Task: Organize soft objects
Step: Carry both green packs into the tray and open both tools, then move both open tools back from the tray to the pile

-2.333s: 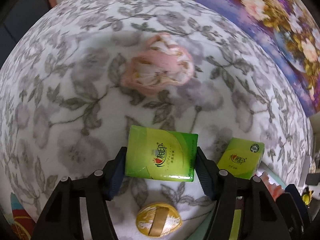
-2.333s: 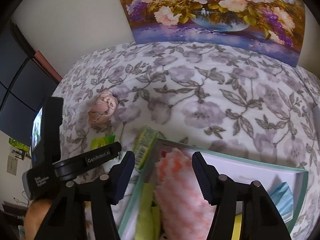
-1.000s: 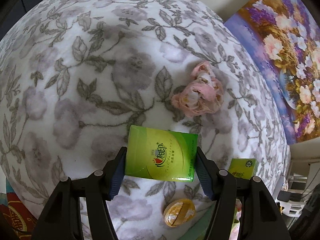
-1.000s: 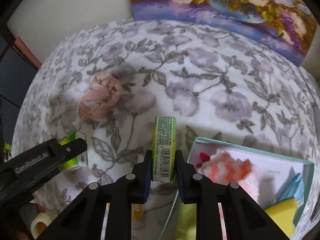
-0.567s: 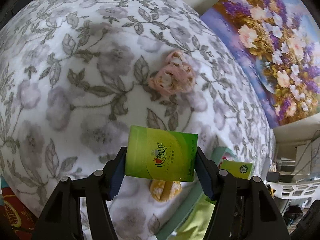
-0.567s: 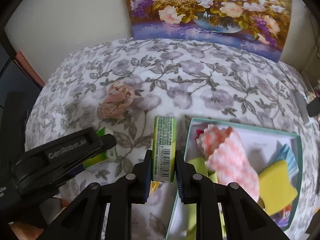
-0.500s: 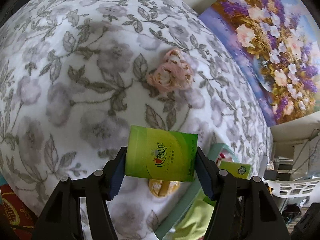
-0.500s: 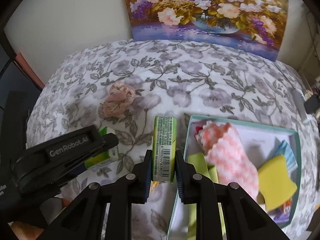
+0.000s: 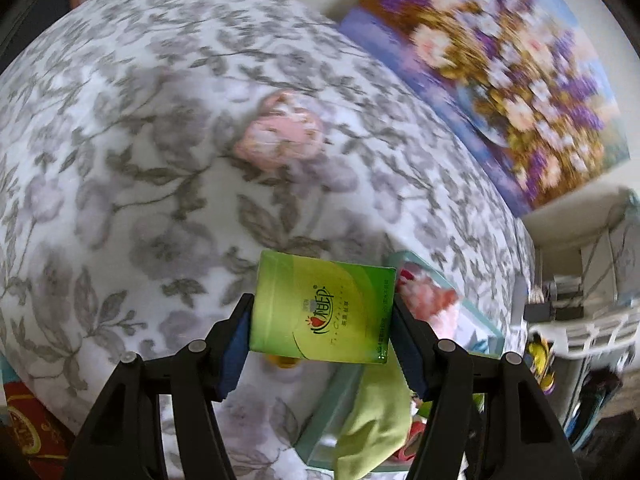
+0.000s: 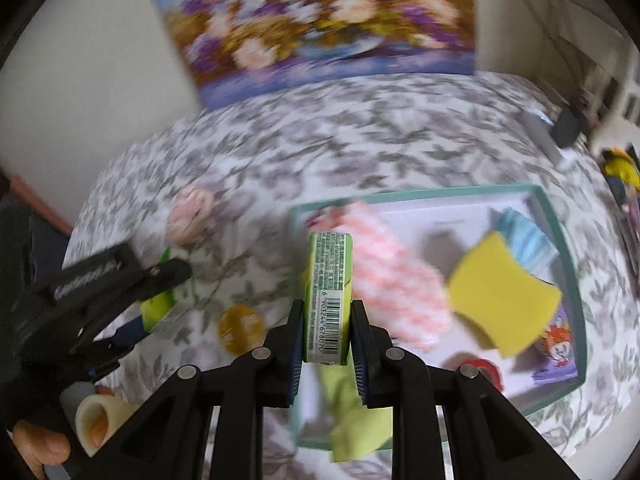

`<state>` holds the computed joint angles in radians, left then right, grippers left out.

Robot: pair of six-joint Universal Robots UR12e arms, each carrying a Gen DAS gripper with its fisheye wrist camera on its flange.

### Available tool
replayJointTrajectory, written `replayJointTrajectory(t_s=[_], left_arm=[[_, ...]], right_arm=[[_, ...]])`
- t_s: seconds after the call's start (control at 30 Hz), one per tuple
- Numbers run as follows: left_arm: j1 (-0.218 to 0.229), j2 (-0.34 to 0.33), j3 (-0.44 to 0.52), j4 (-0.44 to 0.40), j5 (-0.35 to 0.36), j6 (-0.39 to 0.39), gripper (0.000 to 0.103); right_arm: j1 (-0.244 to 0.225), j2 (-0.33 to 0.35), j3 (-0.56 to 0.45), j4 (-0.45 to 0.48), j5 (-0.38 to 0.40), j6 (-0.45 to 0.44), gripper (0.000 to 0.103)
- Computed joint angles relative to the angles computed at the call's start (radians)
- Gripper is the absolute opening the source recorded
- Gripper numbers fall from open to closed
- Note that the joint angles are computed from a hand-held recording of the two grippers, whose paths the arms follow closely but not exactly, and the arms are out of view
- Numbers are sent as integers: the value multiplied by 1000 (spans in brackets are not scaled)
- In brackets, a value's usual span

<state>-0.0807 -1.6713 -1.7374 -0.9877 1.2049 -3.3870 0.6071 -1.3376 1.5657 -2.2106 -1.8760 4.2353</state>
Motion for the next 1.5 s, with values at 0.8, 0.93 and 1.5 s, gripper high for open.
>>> replayJointTrajectory(t_s=[0.8, 0.93, 1.5], left_arm=[[-216, -72, 48, 124, 62, 306, 66], [-230, -85, 56, 104, 71, 315, 68], [-178, -95, 89, 56, 173, 195, 86]], right_arm=[[-121, -206, 291, -40, -105, 222, 23], [-126, -204, 295, -41, -91, 206, 23], [-124, -174, 241, 89, -70, 185, 95]])
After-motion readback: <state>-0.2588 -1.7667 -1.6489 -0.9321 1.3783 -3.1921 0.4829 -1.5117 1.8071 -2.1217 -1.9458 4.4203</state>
